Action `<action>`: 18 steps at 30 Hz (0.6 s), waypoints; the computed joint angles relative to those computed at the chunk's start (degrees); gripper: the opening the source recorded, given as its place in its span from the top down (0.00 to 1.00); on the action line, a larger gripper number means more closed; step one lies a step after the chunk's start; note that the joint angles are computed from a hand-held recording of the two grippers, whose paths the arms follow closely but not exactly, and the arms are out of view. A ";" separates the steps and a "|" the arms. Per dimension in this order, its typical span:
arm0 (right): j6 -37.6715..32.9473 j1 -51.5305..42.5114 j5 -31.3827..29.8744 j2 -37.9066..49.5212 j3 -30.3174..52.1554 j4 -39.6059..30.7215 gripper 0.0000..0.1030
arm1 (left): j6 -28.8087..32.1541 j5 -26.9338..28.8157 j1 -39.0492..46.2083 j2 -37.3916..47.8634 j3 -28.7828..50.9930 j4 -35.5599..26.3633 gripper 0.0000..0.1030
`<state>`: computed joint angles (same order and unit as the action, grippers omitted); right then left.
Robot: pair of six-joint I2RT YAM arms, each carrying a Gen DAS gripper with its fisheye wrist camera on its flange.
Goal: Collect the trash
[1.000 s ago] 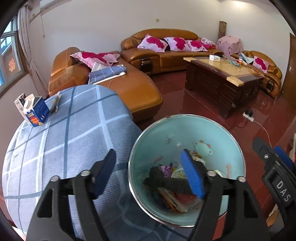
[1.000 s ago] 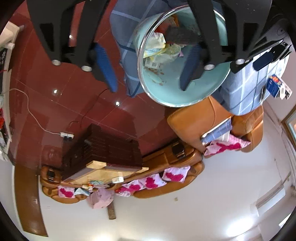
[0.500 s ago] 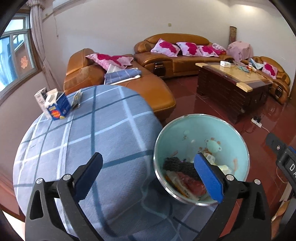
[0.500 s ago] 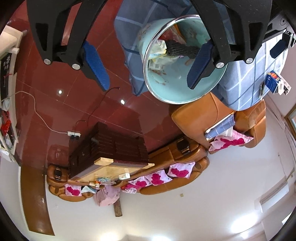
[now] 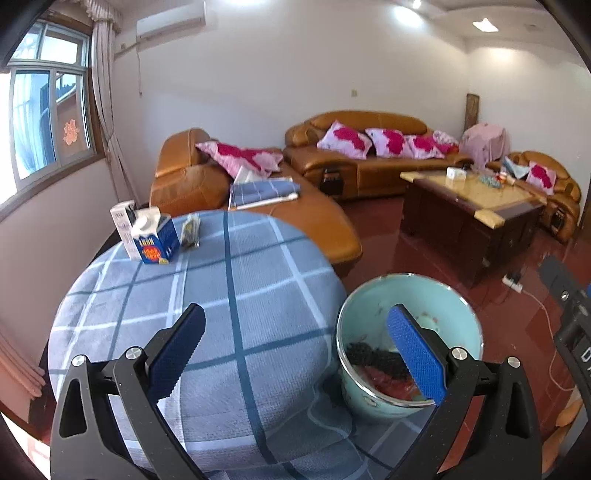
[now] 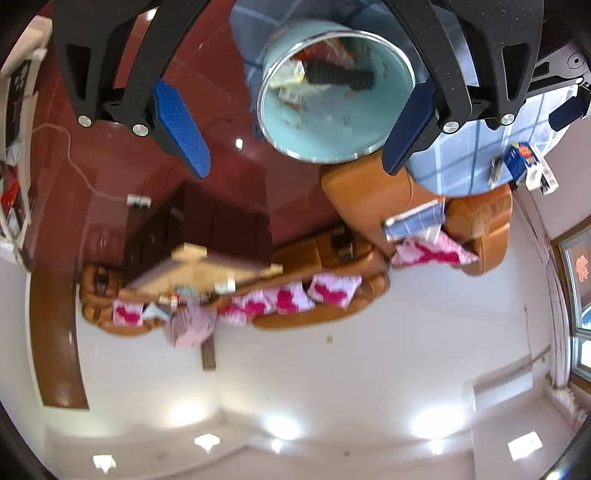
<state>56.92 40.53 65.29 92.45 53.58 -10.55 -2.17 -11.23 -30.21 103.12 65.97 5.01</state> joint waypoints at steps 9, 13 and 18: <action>-0.56 0.62 2.24 -1.51 -0.81 0.19 0.09 | 0.46 -0.86 -0.14 -3.59 -2.39 1.80 0.06; 0.09 0.02 0.85 -1.00 -0.75 -0.17 0.09 | 0.21 -0.74 -0.17 -3.76 -2.32 1.59 0.06; 0.23 -0.24 0.84 -0.95 -1.24 0.25 0.09 | 0.53 -1.39 -0.57 -3.62 -2.28 1.42 0.06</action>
<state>57.15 40.30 66.13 91.50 52.35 -10.30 -1.63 -12.62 -30.78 99.50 63.70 6.44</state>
